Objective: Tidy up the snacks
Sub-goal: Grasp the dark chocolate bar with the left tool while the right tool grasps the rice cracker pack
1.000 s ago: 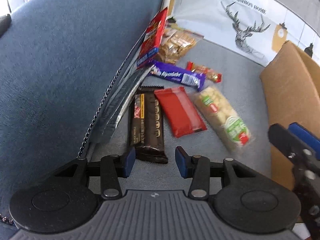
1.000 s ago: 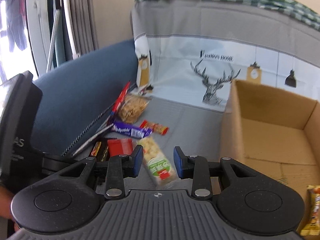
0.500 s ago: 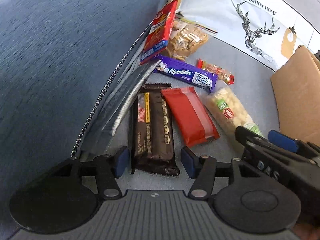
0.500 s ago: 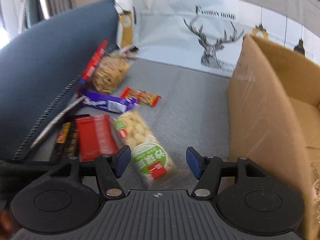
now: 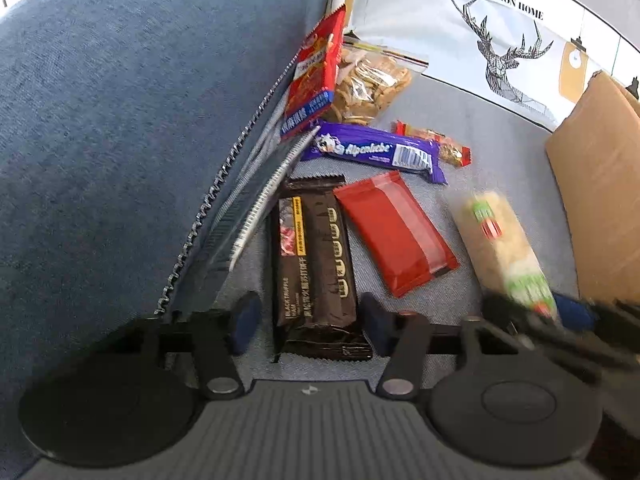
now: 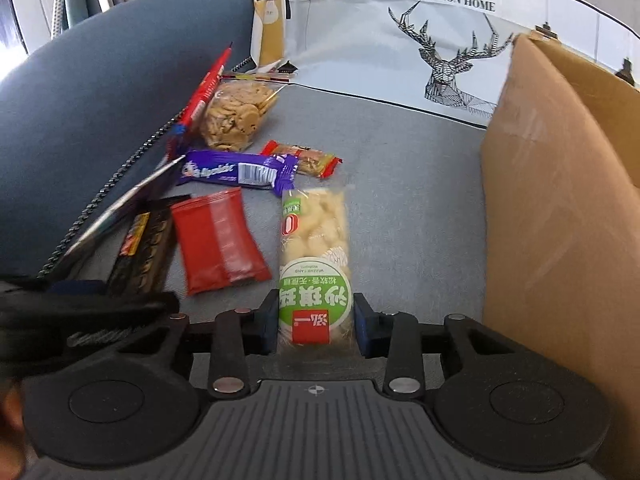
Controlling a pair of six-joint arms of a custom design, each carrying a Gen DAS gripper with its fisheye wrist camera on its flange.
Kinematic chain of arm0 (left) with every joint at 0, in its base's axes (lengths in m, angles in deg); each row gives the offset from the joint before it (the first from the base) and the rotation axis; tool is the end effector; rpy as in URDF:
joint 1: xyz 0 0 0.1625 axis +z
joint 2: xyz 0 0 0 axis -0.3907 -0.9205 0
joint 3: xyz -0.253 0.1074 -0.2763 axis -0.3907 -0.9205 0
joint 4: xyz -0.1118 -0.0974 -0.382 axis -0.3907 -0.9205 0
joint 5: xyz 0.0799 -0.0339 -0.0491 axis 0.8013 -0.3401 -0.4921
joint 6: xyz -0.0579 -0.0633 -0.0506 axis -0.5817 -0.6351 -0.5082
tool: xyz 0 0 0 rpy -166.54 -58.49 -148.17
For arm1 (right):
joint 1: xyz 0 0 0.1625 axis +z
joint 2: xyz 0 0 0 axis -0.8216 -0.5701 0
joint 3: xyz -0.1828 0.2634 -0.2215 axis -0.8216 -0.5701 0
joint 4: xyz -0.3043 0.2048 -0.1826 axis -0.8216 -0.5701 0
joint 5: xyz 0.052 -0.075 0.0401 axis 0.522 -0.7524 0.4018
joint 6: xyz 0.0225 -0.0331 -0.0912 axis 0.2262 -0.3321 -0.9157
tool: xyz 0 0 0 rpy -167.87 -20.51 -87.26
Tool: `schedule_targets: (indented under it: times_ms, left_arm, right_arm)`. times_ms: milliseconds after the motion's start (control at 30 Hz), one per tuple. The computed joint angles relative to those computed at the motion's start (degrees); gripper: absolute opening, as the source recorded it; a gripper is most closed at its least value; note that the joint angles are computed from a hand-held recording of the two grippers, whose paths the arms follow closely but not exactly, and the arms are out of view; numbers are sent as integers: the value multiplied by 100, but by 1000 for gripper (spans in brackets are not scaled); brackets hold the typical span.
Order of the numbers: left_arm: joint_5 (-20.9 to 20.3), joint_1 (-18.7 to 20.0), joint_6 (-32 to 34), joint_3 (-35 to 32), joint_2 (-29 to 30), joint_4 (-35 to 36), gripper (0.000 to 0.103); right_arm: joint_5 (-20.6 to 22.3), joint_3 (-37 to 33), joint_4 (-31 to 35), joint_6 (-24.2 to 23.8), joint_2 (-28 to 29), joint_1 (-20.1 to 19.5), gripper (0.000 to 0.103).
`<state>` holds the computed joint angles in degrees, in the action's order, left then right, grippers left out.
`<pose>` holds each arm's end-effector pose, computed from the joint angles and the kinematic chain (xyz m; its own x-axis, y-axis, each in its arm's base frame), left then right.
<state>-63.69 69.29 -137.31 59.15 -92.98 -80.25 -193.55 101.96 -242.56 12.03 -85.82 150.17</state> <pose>-0.2413 -0.5726 0.0733 -0.5560 -0.6331 -0.5386 -0.0187 0.6573 -0.7534 0.1651 -0.6393 0.1450 -0.5912 -0.6797 0.4342 -0.7802 0.6184 -0.0942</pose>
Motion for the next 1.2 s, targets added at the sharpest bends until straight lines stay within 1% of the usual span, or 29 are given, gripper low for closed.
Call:
schedule_targets:
  times_ms: [33, 133, 200, 300, 367, 400, 433, 500, 533, 600, 633, 667, 733, 800, 833, 900, 1000, 1200]
  left_arm:
    - [7, -12, 16, 82, -51, -131, 43]
    - [-72, -49, 347, 583, -308, -1236, 43]
    - [-172, -104, 579, 901, -467, -1934, 43]
    - [-465, -177, 1021, 1263, -631, -2833, 43]
    - [-793, -209, 1373, 1295, -657, -3001, 43]
    - [-934, -228, 1513, 1222, -617, -2880, 43]
    - [-961, -257, 1550, 1110, -567, -2613, 43]
    - [-935, -320, 1327, 816, -438, -1789, 46]
    - [-933, -330, 1235, 712, -388, -1544, 46]
    - [-921, -334, 1185, 623, -333, -1433, 49]
    - [-916, -332, 1156, 572, -306, -1387, 49]
    - [-912, -329, 1122, 526, -286, -1328, 49]
    - [-909, -316, 1071, 443, -258, -1192, 53]
    - [-918, -292, 1027, 325, -187, -1041, 57]
    - [-931, -279, 1013, 276, -166, -964, 57]
    - [-981, -220, 1020, 156, -101, -847, 57]
    - [-975, -198, 1026, 55, -40, -742, 58]
    - [-975, -212, 1016, 3, -4, -660, 58]
  right_arm:
    - [8, 58, 105, 46, -110, -1, 38]
    - [-53, 354, 237, 121, -498, 18, 38]
    - [-30, 565, 455, 122, -800, -13, 38]
    - [-34, 769, 662, 230, -1081, -58, 38]
    - [-58, 891, 741, 294, -1219, -91, 38]
    - [-125, 961, 736, 299, -1273, -101, 38]
    - [-207, 1002, 732, 323, -1294, -93, 38]
    - [-166, 1115, 717, 246, -1378, -129, 39]
    - [-127, 1165, 705, 183, -1416, -153, 40]
    - [-89, 1212, 697, 131, -1451, -189, 41]
    - [-3, 1226, 683, 111, -1466, -210, 42]
    - [151, 1291, 581, -31, -1498, -263, 43]
    - [239, 1391, 413, -247, -1521, -347, 46]
    - [192, 1275, 662, -81, -1463, -356, 46]
    - [288, 1273, 672, -115, -1472, -367, 47]
    - [290, 1288, 560, -226, -1451, -362, 47]
    - [310, 1233, 660, -162, -1425, -388, 47]
    - [322, 1248, 633, -232, -1414, -394, 47]
